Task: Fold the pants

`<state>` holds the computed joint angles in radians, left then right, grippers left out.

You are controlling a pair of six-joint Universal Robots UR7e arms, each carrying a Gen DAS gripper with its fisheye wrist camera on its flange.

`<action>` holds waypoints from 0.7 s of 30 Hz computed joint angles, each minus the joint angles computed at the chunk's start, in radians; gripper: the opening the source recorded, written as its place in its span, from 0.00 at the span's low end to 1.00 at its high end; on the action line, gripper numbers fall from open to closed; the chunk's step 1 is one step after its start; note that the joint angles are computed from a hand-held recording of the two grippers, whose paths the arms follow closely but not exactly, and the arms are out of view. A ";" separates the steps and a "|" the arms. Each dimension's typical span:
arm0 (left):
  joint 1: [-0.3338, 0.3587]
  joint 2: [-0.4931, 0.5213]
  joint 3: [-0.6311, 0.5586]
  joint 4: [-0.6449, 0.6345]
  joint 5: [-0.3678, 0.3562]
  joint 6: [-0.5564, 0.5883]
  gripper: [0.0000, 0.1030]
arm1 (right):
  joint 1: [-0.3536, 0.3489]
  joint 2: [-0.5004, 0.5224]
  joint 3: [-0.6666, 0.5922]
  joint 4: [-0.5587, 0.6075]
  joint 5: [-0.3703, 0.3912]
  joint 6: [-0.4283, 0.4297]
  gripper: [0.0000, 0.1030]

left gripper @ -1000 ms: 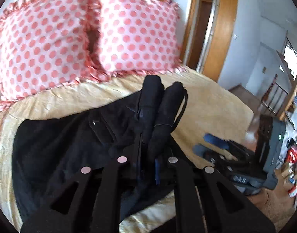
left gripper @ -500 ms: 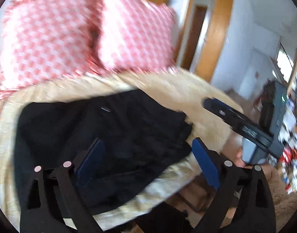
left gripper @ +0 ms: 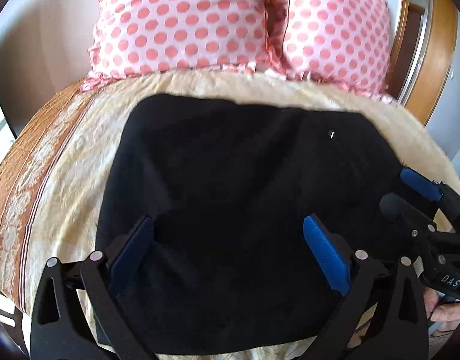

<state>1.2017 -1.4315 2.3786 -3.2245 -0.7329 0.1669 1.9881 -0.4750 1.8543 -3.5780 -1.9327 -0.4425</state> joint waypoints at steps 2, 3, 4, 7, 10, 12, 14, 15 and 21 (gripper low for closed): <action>0.009 -0.001 0.015 0.000 -0.004 -0.019 0.98 | 0.001 0.022 0.005 0.005 -0.043 -0.001 0.79; 0.009 0.000 0.027 -0.024 -0.005 -0.012 0.98 | 0.003 0.033 0.019 -0.035 -0.052 -0.023 0.79; 0.006 0.005 0.042 -0.060 0.001 0.002 0.98 | 0.007 0.036 0.027 -0.048 -0.063 -0.027 0.79; 0.004 0.025 0.064 -0.143 0.006 0.032 0.98 | 0.005 0.022 0.049 -0.042 -0.055 0.000 0.79; 0.002 0.048 0.076 -0.225 0.011 0.084 0.98 | 0.004 0.001 0.047 0.005 -0.042 -0.012 0.79; 0.004 0.047 0.077 -0.233 0.006 0.096 0.98 | -0.021 -0.052 0.055 0.063 0.043 0.027 0.79; 0.005 0.045 0.075 -0.231 0.001 0.100 0.98 | -0.037 -0.088 0.046 0.079 0.075 0.063 0.80; 0.007 0.049 0.077 -0.246 -0.001 0.110 0.98 | -0.049 -0.104 0.028 0.098 0.081 0.079 0.82; 0.010 0.064 0.080 -0.292 -0.010 0.140 0.98 | -0.112 -0.117 -0.126 0.367 0.092 0.166 0.82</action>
